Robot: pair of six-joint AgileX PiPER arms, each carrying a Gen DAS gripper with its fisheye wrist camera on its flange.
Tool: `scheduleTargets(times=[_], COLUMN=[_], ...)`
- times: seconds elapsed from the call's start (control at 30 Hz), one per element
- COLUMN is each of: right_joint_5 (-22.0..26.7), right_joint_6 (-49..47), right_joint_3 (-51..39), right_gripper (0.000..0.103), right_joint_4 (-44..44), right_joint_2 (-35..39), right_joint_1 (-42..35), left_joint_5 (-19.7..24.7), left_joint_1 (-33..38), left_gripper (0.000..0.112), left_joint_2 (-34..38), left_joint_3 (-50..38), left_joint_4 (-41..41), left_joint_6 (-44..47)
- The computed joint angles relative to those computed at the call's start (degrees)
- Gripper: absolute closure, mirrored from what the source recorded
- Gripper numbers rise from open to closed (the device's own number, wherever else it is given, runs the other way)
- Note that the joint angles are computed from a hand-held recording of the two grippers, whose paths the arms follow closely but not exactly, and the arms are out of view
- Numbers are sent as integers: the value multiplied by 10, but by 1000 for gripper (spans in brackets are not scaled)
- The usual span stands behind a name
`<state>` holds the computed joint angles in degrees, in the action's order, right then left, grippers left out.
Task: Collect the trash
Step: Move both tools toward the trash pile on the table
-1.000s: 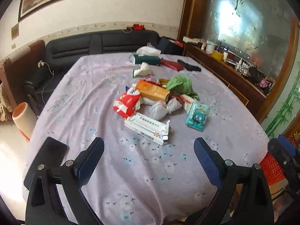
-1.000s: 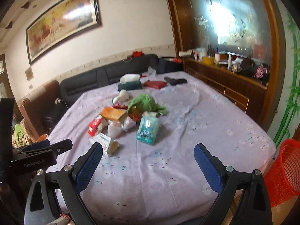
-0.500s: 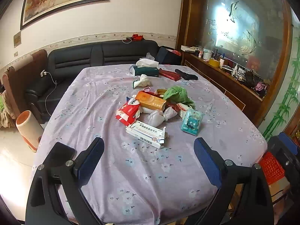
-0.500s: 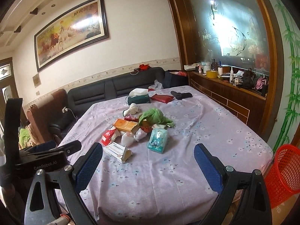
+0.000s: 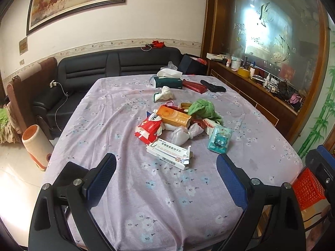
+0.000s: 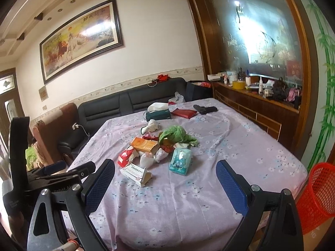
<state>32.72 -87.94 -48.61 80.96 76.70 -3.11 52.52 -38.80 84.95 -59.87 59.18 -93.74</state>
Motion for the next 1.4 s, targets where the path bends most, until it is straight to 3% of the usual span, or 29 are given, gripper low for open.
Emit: scheduleTargets(times=[1.1,1.17,1.27,1.4], right_joint_5=[-5,-5,-12,-25], right_joint_6=[-14,-14,4,36], right_joint_3=[5,3,-14,-50], right_gripper=[6,6,8,14], right_joint_4=[9,9,-7,-36], right_joint_2=[-5,-2,16,57], right_joint_1=[6,7,16,33], left_joint_5=[-4,-22,-86,-169], left_joint_1=[-4,9,57,135], left_gripper=[17,17,17,17], left_joint_2=[2,1,0,19], left_joint_3=[6,8,15,-5], left_joint_4=[12,5,-32,-137], left_joint_6=[-9,-3,28,131])
